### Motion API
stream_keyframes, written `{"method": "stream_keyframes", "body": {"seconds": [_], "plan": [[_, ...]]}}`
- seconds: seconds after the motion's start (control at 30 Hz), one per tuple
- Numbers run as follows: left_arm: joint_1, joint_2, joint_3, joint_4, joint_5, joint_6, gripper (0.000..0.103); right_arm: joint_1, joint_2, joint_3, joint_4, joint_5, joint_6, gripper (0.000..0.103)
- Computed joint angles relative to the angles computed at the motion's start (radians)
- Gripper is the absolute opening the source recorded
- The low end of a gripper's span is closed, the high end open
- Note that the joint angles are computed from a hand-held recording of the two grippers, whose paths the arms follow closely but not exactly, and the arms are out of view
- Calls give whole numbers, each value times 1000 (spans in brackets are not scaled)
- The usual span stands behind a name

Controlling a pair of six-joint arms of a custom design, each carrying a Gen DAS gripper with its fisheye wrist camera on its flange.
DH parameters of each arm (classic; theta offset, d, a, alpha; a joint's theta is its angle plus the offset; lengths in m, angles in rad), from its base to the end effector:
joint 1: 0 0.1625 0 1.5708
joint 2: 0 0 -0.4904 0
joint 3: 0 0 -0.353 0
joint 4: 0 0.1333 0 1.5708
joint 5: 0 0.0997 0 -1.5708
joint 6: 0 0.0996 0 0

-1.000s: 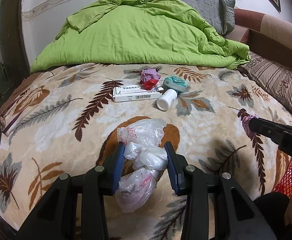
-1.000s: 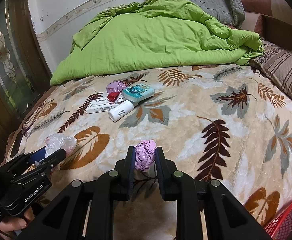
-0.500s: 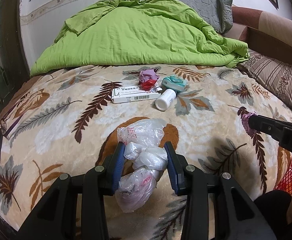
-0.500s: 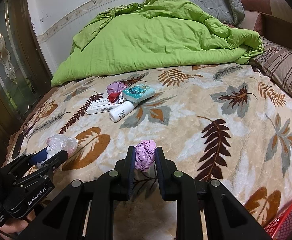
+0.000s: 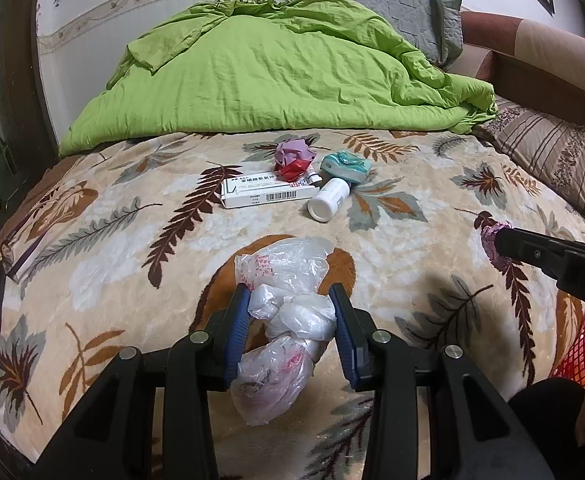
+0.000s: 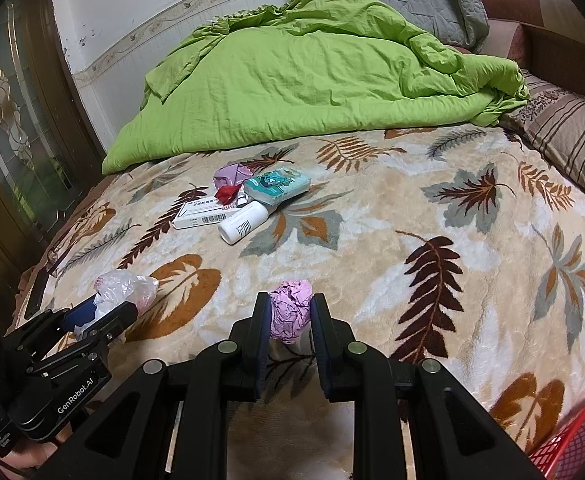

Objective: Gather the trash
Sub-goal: 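Hold the plastic bags and pink wrapper raised above the bed with both tools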

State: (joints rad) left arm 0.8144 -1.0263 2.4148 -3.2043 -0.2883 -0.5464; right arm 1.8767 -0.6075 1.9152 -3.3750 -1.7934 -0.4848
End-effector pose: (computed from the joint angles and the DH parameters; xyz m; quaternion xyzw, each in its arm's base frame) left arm -0.1229 -0.4637 0.2315 0.0107 0.7986 -0.4378 0.4128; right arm 0.2954 -0.5657 0.0637 0.3458 -0.8995 0.2336 0.1291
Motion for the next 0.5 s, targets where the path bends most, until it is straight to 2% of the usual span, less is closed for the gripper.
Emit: {"method": "stream_keyframes", "body": {"seconds": [0.5], "plan": [[-1,3,-1,5,1,-6,38,-1,-1,3,-8,6,11,22]]}}
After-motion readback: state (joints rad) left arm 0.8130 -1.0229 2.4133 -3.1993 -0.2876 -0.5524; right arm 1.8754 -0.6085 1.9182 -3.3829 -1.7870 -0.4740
